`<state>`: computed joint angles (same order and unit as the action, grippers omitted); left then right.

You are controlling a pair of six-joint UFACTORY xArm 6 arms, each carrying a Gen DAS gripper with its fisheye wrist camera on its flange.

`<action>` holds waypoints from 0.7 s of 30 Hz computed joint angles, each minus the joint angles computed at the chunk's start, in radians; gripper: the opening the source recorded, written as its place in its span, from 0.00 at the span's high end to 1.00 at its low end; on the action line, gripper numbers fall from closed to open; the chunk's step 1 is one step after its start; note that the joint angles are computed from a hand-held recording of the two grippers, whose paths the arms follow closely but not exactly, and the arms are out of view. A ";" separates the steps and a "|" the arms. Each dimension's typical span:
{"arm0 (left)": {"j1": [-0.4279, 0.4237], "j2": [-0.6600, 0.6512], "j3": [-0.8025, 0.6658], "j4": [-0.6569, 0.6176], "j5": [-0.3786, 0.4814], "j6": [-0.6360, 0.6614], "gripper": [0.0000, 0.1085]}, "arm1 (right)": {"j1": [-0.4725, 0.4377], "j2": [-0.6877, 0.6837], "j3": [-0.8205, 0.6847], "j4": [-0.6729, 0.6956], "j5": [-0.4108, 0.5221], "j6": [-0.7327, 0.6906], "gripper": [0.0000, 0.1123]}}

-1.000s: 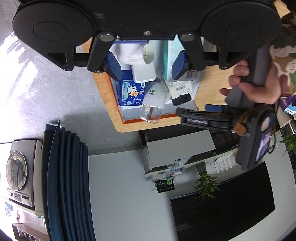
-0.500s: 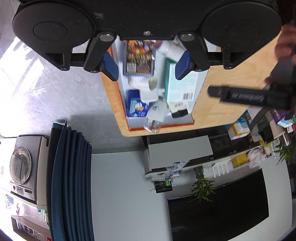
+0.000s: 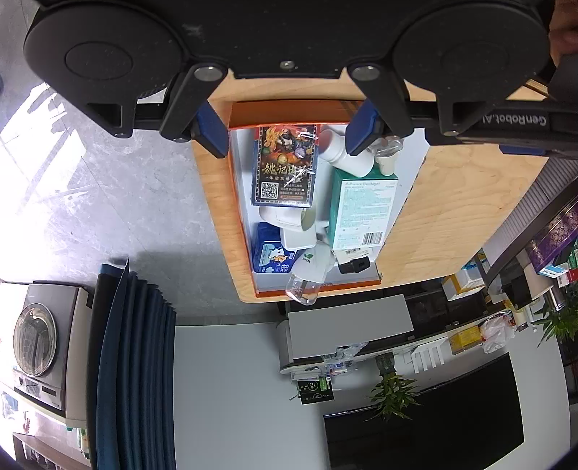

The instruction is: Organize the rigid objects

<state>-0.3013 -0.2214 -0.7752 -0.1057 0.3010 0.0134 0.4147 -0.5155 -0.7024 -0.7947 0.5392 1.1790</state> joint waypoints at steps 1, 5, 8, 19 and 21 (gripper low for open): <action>-0.001 -0.002 0.004 -0.008 -0.003 0.007 0.05 | 0.000 0.001 0.001 -0.002 -0.002 0.000 0.25; -0.001 -0.015 0.025 0.023 -0.015 -0.023 0.05 | 0.001 0.007 0.002 -0.009 -0.015 0.000 0.25; -0.001 -0.018 0.032 0.039 -0.017 -0.042 0.05 | 0.006 0.008 0.001 -0.016 -0.009 0.005 0.24; -0.001 -0.035 0.054 0.084 -0.034 -0.073 0.05 | 0.012 -0.006 0.014 -0.024 -0.004 0.010 0.24; -0.001 -0.037 0.056 0.086 -0.037 -0.072 0.05 | 0.012 -0.007 0.014 -0.024 -0.007 0.009 0.24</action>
